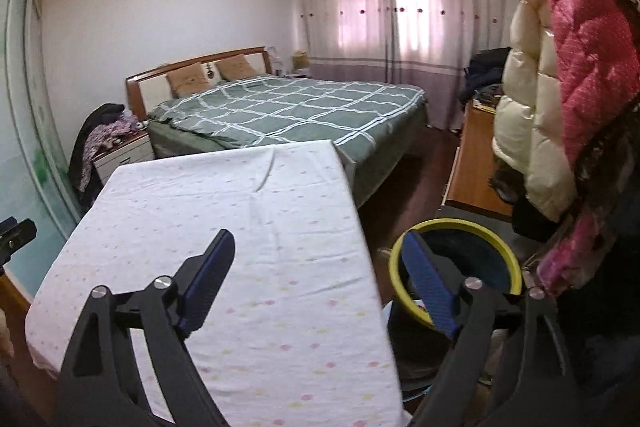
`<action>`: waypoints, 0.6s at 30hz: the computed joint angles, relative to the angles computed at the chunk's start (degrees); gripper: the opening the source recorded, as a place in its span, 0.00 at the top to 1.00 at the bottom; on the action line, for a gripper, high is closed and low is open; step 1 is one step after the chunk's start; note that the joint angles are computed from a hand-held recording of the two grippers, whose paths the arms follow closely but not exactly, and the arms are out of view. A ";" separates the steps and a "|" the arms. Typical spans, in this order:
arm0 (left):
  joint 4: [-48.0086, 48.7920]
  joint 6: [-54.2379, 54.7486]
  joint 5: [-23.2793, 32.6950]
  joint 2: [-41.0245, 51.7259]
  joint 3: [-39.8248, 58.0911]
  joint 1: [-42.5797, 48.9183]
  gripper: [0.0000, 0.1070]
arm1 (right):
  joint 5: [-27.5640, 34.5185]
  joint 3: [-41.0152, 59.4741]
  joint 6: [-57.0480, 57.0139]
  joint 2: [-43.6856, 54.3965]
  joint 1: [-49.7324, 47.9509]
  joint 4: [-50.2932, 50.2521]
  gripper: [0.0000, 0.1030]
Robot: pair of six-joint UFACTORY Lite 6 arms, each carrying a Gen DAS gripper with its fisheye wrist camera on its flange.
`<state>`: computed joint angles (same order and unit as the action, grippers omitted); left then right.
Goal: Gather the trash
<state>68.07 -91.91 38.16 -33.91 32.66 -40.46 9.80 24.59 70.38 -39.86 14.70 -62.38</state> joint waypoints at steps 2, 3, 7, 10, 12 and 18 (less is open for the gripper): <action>1.64 -3.61 2.99 0.86 -0.18 -3.02 0.08 | 1.13 -0.56 1.20 -0.57 1.38 -0.84 0.16; 1.75 -3.75 3.49 0.04 -0.98 -2.93 0.08 | 1.70 -0.80 1.34 -0.99 1.97 -0.84 0.16; 2.86 -8.16 5.01 3.04 -0.37 -5.41 0.08 | 2.49 -1.40 0.67 -2.52 2.65 -0.09 0.13; 3.54 -9.47 4.54 4.28 -0.21 -5.19 0.08 | 2.64 -1.34 1.55 -2.92 2.84 -0.80 0.13; 3.89 -9.75 4.65 4.37 -0.34 -5.23 0.08 | 2.65 -1.33 2.21 -2.71 2.92 -1.43 0.12; 5.07 -11.41 5.80 8.79 3.16 -6.81 0.08 | 3.09 -1.44 3.93 -2.91 3.35 -2.75 0.12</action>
<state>73.14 -103.32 43.95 -25.12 35.82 -47.27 12.89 23.15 74.30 -42.77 18.05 -65.14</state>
